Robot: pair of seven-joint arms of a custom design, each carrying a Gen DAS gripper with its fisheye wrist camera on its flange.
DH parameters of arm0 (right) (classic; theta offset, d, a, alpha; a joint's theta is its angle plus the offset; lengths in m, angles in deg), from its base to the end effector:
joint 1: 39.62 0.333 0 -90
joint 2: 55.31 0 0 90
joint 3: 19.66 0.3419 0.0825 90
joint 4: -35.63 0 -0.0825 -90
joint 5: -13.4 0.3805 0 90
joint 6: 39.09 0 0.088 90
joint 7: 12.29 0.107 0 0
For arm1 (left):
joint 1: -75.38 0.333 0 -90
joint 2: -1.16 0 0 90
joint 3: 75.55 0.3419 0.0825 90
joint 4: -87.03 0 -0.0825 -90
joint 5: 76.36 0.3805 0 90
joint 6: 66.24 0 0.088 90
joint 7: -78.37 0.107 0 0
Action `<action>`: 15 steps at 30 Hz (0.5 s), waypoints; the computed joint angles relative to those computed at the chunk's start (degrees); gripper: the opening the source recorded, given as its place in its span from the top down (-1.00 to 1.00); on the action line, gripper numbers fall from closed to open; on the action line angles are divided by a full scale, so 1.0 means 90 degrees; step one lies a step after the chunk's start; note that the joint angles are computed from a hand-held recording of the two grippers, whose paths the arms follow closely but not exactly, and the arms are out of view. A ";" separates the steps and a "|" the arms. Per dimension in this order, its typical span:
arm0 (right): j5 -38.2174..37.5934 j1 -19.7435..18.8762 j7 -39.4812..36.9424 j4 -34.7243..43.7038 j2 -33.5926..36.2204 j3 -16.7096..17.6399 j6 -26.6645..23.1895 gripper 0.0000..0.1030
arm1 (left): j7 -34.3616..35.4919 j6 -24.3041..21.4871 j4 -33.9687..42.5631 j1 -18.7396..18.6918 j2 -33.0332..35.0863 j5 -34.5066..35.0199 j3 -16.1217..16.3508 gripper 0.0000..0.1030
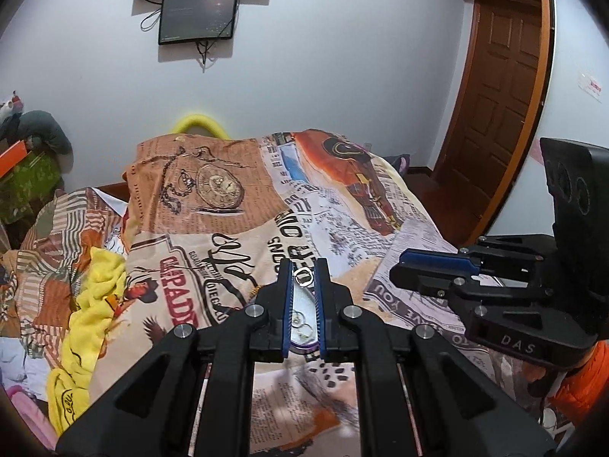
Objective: Organize jewelry
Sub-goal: 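Drop the silver ring into the heart tin with the left tool while the right drops the charm there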
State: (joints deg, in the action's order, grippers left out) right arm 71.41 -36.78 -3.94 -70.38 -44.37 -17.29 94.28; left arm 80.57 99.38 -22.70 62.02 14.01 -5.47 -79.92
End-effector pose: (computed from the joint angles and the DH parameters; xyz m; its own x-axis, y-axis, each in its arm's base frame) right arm 0.6370 0.0712 0.4838 0.8041 -0.5822 -0.1199 -0.4572 -0.4768 -0.7508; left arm 0.5915 -0.2437 0.4625 0.0632 -0.9909 0.1188 -0.5905 -0.1330 -0.7960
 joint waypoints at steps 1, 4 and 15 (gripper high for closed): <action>0.0007 0.0019 0.0006 0.0021 0.0029 0.0019 0.0004 0.76 | -0.0011 0.0007 -0.0032 0.0019 -0.0016 0.0004 0.0018 0.83; -0.0028 0.0067 0.0121 0.0126 0.0146 0.0060 -0.0036 0.76 | -0.0040 0.0063 -0.0054 0.0080 0.0024 0.0016 0.0058 0.83; -0.0887 0.0217 0.1001 0.0640 0.0885 0.0203 -0.0057 0.76 | 0.1309 0.1004 -0.0002 0.0535 0.0862 -0.1705 0.0055 0.83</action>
